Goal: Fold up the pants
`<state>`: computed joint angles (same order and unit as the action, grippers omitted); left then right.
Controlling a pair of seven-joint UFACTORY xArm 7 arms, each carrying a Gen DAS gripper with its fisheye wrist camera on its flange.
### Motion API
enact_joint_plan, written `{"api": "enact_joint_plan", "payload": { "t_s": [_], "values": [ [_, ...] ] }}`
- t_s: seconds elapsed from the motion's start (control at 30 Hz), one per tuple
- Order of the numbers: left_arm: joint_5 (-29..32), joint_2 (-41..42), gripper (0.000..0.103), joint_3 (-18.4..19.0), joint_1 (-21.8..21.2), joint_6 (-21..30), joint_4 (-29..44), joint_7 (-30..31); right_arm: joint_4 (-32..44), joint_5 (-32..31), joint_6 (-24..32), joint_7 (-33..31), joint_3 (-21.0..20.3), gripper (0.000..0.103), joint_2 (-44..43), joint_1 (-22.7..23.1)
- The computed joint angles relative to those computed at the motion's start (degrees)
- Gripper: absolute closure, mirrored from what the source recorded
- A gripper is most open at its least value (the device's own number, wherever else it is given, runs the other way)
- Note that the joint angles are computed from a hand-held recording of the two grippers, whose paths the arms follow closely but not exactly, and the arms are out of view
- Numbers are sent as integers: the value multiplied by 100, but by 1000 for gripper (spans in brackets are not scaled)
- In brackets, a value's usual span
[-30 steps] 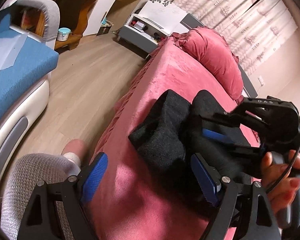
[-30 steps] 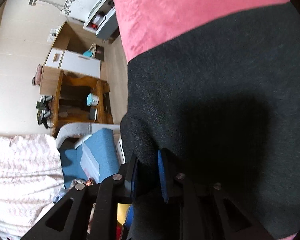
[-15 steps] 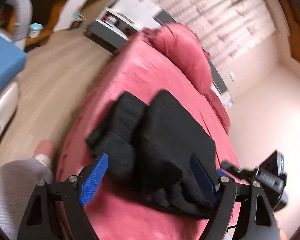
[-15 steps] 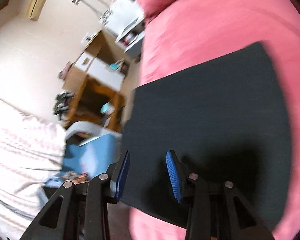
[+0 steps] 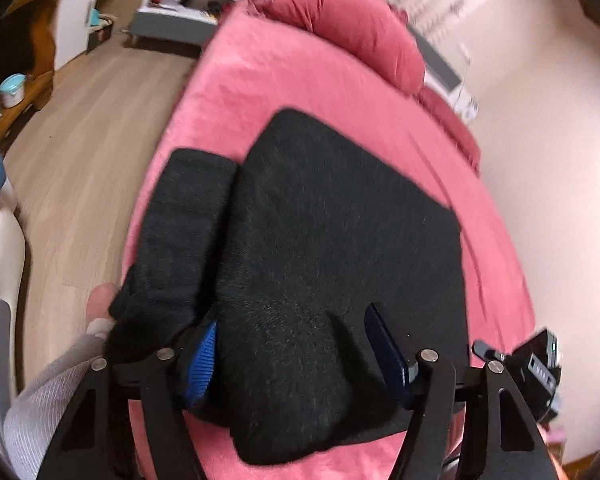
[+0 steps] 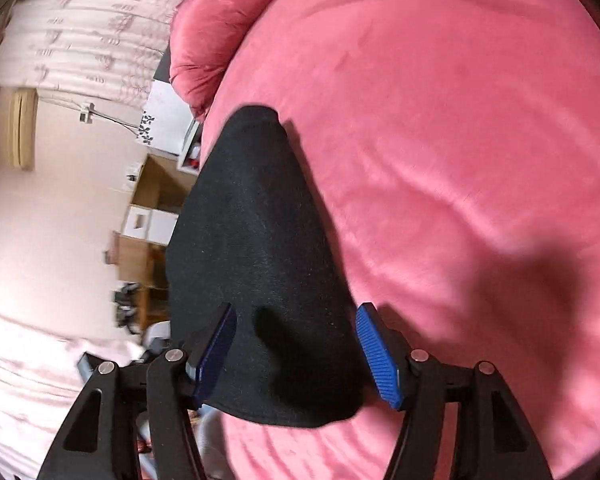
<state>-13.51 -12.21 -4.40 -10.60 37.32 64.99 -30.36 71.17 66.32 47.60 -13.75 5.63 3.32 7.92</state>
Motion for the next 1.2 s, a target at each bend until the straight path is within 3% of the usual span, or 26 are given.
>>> {"api": "enact_joint_plan", "payload": {
  "t_s": [0.03, 0.1, 0.13, 0.2, 0.27, 0.37, 0.53, 0.6, 0.67, 0.73, 0.77, 0.83, 0.9, 0.93, 1.03, 1.1, 1.2],
  "values": [
    [-13, 96, 43, 17, -8, 153, 97, 45, 87, 65, 44, -19, 23, 38, 145, 17],
    [322, 182, 69, -76, 71, 331, 188, -253, 174, 355, 157, -134, 64, 38, 350, -31],
    [404, 174, 73, -99, 84, 292, 173, -351, 236, 507, 160, -169, 103, 39, 461, -39],
    [305, 43, 89, -77, 61, 102, 67, -429, 389, 192, 18, 56, 169, 51, 548, 36],
    [26, -163, 89, -1, 1, -152, -13, -306, 615, -589, -30, 426, 191, 68, 545, 125],
    [89, -429, 89, 19, 32, -406, -39, -250, 887, -1259, -232, 422, 276, 74, 348, 254],
    [94, -878, 89, 100, 133, -463, -570, -267, 1517, -2462, -433, 478, 402, 75, 487, 587],
    [245, -901, 88, 53, 236, -375, -901, -398, 1388, -2795, -387, 534, 418, 72, 479, 644],
    [120, -1034, 87, 79, 192, -830, -1462, -433, 1497, -3462, -193, 962, 439, 59, 729, 729],
    [29, -1207, 84, 58, 161, -1405, -1881, -536, 1164, -3469, -357, 1014, 240, 40, 663, 913],
    [79, -1226, 84, 34, 170, -1470, -1915, -577, 1017, -3114, -507, 937, 476, 39, 641, 645],
    [319, -1219, 83, -31, 247, -1345, -1846, -619, 916, -2436, -443, 853, 485, 39, 599, 492],
    [574, -1222, 78, -123, 332, -1111, -1692, -700, 963, -2582, -356, 1230, 486, 39, 531, 420],
    [659, -1249, 77, -158, 365, -1031, -1641, -776, 829, -2795, -621, 1464, 283, 41, 336, 581],
    [1163, -1139, 73, -386, 651, -905, -1333, -1203, 619, -2512, -1349, 1133, 301, 45, 5, 478],
    [1643, -959, 68, -545, 793, -669, -1052, -1353, 1044, -2817, -1374, 944, 296, 49, 168, 525],
    [2332, -635, 64, -661, 861, -229, -649, -1391, 2107, -3575, -1052, 728, 383, 64, 825, 653]
  ]
}}
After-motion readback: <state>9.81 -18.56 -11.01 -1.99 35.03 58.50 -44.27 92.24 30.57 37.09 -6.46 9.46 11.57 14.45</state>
